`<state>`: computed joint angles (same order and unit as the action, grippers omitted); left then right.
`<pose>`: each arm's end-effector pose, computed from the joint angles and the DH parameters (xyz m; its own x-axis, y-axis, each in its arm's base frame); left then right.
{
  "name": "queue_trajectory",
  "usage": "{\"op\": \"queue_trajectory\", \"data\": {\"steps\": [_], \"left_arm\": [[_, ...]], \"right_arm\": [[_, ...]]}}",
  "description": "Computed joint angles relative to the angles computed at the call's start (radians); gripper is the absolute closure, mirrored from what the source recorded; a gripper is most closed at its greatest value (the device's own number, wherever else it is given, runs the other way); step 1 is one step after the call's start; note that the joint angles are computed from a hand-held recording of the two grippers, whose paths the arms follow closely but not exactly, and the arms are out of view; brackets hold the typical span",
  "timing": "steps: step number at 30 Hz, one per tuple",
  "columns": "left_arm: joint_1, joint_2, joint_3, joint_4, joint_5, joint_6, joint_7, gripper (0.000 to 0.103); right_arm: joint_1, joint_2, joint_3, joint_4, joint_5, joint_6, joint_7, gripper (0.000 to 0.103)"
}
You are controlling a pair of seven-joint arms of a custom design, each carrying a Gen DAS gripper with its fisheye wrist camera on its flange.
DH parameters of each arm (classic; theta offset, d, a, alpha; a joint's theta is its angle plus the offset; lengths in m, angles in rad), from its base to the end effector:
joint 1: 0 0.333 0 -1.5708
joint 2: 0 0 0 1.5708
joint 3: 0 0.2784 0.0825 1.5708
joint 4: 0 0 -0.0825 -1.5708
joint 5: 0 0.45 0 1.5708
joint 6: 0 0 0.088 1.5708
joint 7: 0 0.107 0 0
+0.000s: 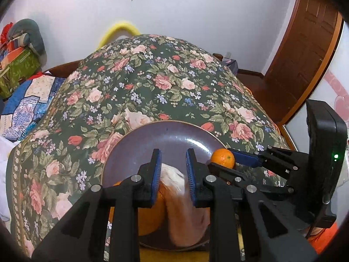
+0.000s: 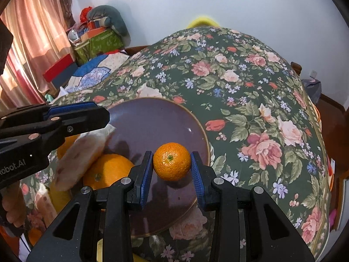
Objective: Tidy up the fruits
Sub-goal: 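Place the pomelo segment and mandarin on the plate with both tools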
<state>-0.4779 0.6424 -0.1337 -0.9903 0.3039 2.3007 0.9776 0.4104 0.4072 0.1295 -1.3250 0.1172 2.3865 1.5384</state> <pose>0.6974 -0.4351 0.5348 -0.1415 -0.9777 0.1552 -0.7792 0.0133 -0.6266 0.6760 0.3848 0.5360 0.5058 -0.8501 -0.1466 -0.7252 -0.3269 -0.6060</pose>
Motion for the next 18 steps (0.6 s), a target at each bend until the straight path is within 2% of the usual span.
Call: {"op": "queue_trajectory", "data": {"steps": [2, 4, 11, 17, 18], "left_arm": [[0.003, -0.006, -0.003, -0.010, -0.006, 0.002, 0.000, 0.080], [0.003, -0.022, -0.002, -0.032, -0.003, 0.007, -0.006, 0.080], [0.002, -0.115, -0.007, -0.144, 0.027, 0.027, -0.036, 0.079], [0.012, -0.249, -0.025, -0.294, 0.057, 0.056, -0.086, 0.078], [0.014, -0.268, -0.028, -0.314, 0.066, 0.058, -0.096, 0.076]], "right_arm": [[-0.004, 0.004, 0.003, 0.005, 0.012, -0.007, 0.000, 0.067], [-0.003, -0.007, 0.000, -0.010, 0.013, 0.003, 0.011, 0.055], [0.002, -0.086, -0.002, -0.091, -0.008, 0.047, 0.028, 0.054], [0.008, -0.187, 0.002, -0.181, -0.028, 0.083, 0.039, 0.054], [0.010, -0.206, 0.003, -0.198, -0.031, 0.087, 0.042, 0.054]]}}
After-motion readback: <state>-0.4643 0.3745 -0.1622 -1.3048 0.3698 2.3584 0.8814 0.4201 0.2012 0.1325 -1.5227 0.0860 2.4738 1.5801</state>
